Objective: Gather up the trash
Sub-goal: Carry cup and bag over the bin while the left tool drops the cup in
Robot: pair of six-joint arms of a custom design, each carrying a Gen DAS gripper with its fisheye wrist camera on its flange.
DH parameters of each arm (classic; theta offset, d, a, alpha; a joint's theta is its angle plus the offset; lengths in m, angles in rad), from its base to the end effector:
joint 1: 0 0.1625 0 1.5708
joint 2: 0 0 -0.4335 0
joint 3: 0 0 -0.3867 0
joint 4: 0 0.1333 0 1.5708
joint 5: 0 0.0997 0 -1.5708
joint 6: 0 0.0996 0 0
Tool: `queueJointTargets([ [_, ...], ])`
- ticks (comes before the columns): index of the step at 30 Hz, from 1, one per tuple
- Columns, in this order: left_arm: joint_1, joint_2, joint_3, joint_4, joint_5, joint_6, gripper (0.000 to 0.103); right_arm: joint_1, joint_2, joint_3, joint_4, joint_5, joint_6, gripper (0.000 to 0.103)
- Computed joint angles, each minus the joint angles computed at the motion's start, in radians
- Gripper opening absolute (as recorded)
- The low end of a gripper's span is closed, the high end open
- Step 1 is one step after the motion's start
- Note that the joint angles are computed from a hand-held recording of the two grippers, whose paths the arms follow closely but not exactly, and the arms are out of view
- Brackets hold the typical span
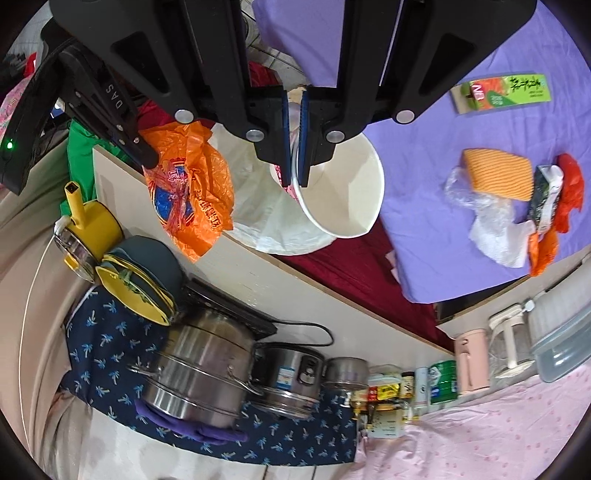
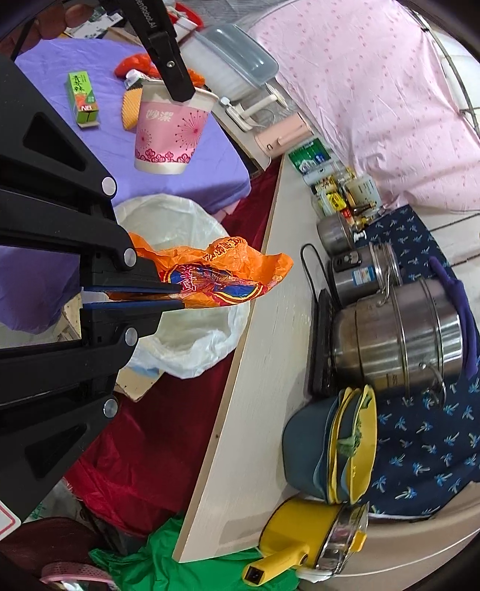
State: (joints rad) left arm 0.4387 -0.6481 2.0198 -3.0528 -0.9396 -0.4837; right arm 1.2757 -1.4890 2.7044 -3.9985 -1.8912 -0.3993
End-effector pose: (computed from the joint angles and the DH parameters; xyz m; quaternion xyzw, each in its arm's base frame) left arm -0.3983 -0.3990 -0.0238 0.2861 0.9052 -0.2602 0.1763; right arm 0.0122 -0.3104 0.2922 -0.0485 -0.8150 0.4842 0.3146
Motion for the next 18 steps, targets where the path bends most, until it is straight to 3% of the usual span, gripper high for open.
queueJointTargets([
  [8,0.028,0.079,-0.094,0.027,-0.046,0.047,0.004,-0.064,-0.011,-0.009,0.018,0.020,0.008,0.004],
  [18,0.069,0.132,-0.152,0.049,-0.082,0.053,0.004,-0.069,0.023,-0.044,0.033,-0.001,0.015,0.004],
])
